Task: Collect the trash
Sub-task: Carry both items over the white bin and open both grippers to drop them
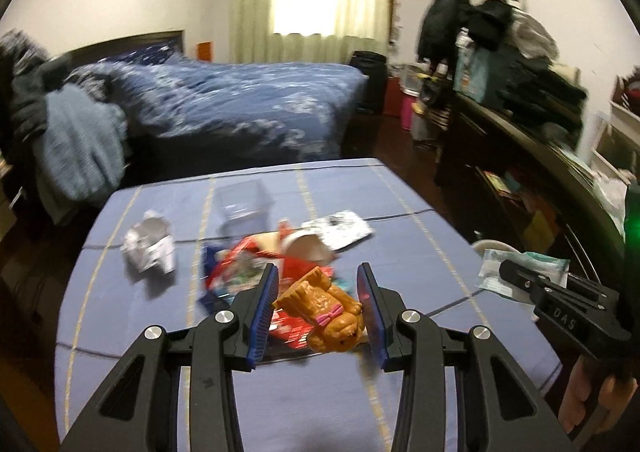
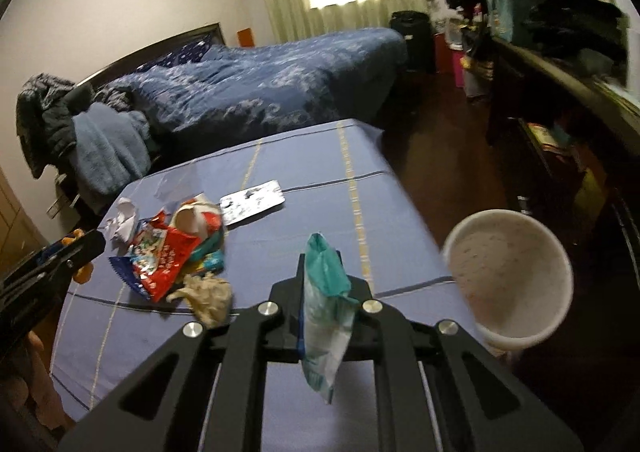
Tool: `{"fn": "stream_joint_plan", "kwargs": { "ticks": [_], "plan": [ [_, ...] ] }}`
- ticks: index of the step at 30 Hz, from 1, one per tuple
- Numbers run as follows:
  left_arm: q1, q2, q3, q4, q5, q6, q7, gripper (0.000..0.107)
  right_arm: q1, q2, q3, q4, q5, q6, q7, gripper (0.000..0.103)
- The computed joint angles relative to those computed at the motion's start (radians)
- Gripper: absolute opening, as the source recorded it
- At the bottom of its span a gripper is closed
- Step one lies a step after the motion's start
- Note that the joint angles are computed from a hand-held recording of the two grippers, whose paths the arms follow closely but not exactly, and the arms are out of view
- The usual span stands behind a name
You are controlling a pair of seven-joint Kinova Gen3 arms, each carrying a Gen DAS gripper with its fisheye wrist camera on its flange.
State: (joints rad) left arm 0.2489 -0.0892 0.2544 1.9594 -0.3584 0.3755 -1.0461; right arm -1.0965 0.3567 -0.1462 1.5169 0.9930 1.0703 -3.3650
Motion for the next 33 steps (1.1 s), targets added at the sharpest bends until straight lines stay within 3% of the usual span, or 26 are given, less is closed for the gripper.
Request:
{"fn": "stream_joint_plan", "kwargs": {
  "ticks": [6,9,20,27,33],
  "plan": [
    [0.083,0.086,0.062,-0.086,-0.142,0.012,0.085,0.041,-0.002,-0.054,-0.01,0.103,0.038,0.083,-0.111,0.012],
    [0.151,0.146,0.058,-0.139,-0.178,0.017,0.091,0.041,0.027,-0.091,-0.03,0.167,0.048,0.095,-0.169,0.012],
    [0.29,0.355,0.039,-0.349,-0.032,0.036,-0.105,0.041,0.139,-0.184,-0.098,0.344,0.067,0.15,-0.324,0.012],
    [0.342,0.499,0.034,-0.501,0.085,0.074,-0.241,0.041,0.251,-0.208,-0.099,0.432,0.05,0.045,-0.346,0.012],
    [0.407,0.596,-0.014,-0.615,0.157,0.125,-0.308,0.041,0.316,-0.188,-0.08,0.474,0.042,-0.043,-0.334,0.014]
  ]
}}
